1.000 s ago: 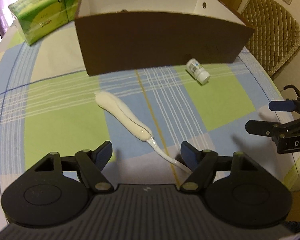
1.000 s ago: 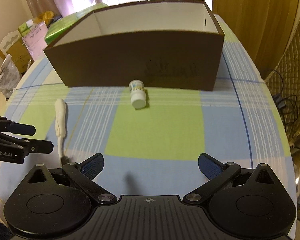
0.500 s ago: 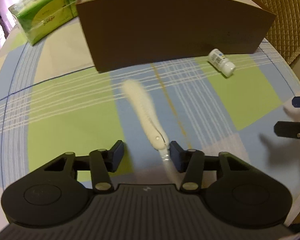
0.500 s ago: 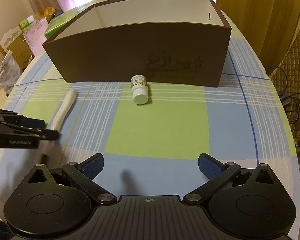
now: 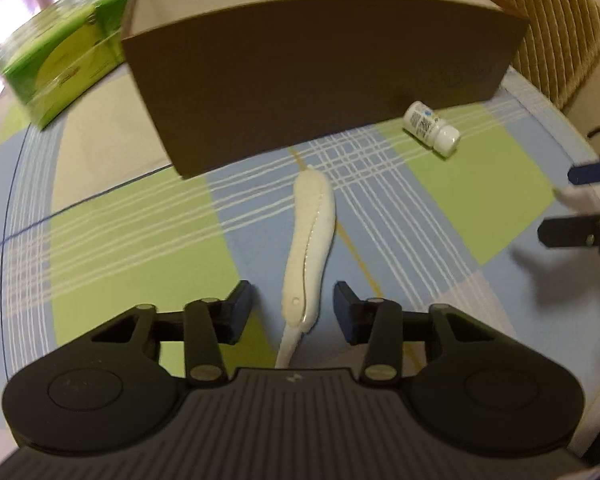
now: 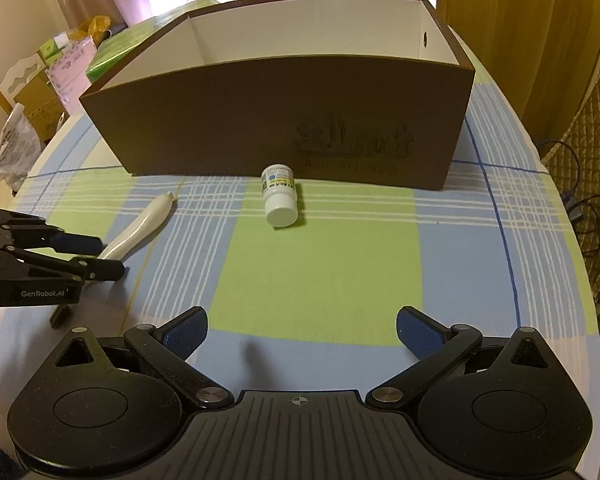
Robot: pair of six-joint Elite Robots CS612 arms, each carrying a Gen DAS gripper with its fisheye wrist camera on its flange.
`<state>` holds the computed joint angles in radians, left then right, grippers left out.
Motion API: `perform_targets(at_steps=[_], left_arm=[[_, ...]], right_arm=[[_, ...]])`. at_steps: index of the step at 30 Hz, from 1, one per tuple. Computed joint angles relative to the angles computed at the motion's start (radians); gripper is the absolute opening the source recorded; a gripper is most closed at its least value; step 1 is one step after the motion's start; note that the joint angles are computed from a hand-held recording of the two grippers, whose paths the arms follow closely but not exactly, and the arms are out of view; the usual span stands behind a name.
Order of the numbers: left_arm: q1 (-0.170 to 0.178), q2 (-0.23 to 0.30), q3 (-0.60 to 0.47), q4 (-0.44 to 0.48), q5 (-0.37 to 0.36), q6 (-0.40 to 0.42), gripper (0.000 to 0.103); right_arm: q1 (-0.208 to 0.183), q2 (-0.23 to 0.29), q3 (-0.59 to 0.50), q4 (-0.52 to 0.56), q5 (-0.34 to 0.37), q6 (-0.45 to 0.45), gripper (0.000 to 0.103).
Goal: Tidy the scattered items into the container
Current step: 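Grasp the white toothbrush with left tool while right tool grasps medicine bottle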
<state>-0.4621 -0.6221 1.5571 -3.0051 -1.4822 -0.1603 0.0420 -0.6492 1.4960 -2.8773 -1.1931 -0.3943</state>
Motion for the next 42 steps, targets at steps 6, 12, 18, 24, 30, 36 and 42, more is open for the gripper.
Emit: perform_targets(at_steps=[6, 12, 18, 24, 30, 36, 42], left_arm=[[0.004, 0.003, 0.007, -0.027, 0.024, 0.002, 0.017], [0.02, 0.002, 0.006, -0.01, 0.07, -0.081, 0.017], [0.029, 0.005, -0.014, 0.02, 0.076, -0.122, 0.017], [0.033, 0.01, -0.027, 0.031, 0.064, -0.138, 0.018], [0.031, 0.01, -0.026, 0.029, 0.067, -0.139, 0.018], [0.03, 0.007, -0.02, 0.027, 0.066, -0.119, 0.017], [0.029, -0.013, 0.015, 0.026, 0.045, -0.125, 0.017]], right_arm=[[0.001, 0.018, -0.018, -0.03, 0.023, 0.011, 0.103], [0.011, 0.046, -0.056, -0.044, 0.043, -0.012, 0.103], [0.025, 0.089, -0.113, -0.065, 0.045, -0.015, 0.103], [0.042, 0.129, -0.181, -0.044, 0.032, -0.058, 0.077], [0.051, 0.153, -0.216, -0.034, 0.026, -0.06, 0.055], [0.046, 0.145, -0.204, -0.012, 0.022, -0.076, 0.03], [0.024, 0.104, -0.132, -0.009, 0.038, -0.1, 0.03]])
